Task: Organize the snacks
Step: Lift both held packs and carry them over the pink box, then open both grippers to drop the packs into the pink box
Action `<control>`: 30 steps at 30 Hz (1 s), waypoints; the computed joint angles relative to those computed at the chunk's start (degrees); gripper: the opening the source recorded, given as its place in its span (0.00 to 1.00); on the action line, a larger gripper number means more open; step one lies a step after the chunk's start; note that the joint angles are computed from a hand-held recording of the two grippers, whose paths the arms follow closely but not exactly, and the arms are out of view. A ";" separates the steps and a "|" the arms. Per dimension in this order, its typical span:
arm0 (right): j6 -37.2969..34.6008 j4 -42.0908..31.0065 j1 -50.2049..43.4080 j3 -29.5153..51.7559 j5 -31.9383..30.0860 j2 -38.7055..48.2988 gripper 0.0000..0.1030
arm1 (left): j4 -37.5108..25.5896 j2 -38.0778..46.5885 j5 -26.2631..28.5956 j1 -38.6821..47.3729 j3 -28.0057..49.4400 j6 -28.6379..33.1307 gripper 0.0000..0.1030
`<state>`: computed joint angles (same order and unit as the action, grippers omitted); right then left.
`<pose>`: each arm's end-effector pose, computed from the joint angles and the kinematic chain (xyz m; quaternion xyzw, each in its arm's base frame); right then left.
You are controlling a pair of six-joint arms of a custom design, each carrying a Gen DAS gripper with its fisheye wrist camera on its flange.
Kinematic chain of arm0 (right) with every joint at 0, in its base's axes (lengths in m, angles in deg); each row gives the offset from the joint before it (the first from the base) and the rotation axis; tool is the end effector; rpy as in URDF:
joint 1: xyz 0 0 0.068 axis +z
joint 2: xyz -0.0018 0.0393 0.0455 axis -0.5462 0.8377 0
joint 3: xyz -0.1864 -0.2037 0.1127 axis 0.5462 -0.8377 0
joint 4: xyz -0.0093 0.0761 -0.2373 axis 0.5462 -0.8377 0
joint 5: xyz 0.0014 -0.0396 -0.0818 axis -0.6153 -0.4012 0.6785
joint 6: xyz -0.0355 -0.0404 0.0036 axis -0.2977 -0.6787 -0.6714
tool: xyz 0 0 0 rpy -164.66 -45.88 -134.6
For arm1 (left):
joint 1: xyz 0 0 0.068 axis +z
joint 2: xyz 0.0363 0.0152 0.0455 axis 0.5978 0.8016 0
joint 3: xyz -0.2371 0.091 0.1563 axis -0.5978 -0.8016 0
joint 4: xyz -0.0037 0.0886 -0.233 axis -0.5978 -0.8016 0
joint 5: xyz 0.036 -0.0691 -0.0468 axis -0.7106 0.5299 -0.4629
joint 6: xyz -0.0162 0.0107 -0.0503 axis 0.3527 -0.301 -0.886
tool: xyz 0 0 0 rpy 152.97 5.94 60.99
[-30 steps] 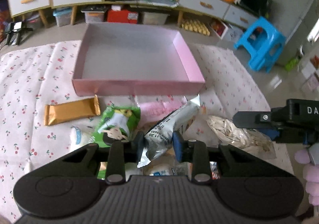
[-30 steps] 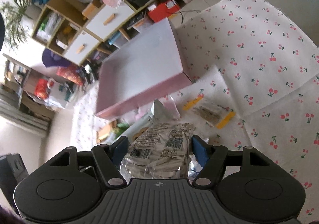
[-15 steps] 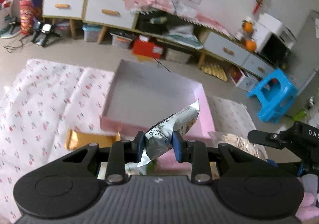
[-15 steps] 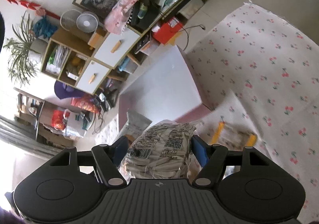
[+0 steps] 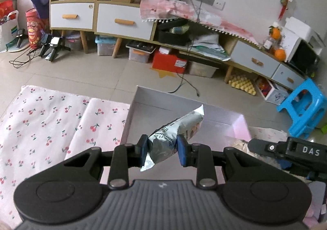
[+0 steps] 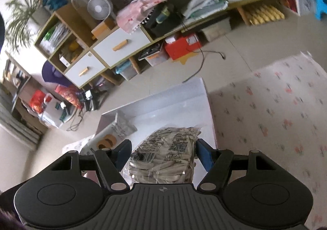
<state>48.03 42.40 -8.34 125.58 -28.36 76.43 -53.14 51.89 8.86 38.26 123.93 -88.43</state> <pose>0.3173 0.1494 0.1981 0.0945 0.9051 0.2470 0.3328 0.2757 0.0009 0.2023 -0.0397 0.9148 -0.1068 0.3875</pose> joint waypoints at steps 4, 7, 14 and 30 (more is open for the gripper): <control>-2.55 1.67 0.47 3.72 1.47 4.80 0.68 | 4.49 3.56 -1.31 0.12 -0.34 -0.12 0.26; -4.59 1.97 1.12 6.22 3.27 7.70 0.68 | 7.44 5.30 -0.92 0.73 -0.80 -0.56 0.26; -7.87 3.57 2.86 7.54 6.53 11.02 0.68 | 7.69 6.51 -3.36 0.36 0.04 0.58 0.27; -10.30 2.07 4.06 4.68 8.70 6.35 0.86 | 3.76 2.32 -4.88 -0.18 0.34 5.17 0.74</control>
<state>37.72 44.47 -4.27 130.26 -19.65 82.79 -49.38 54.22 3.98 38.08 124.26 -83.26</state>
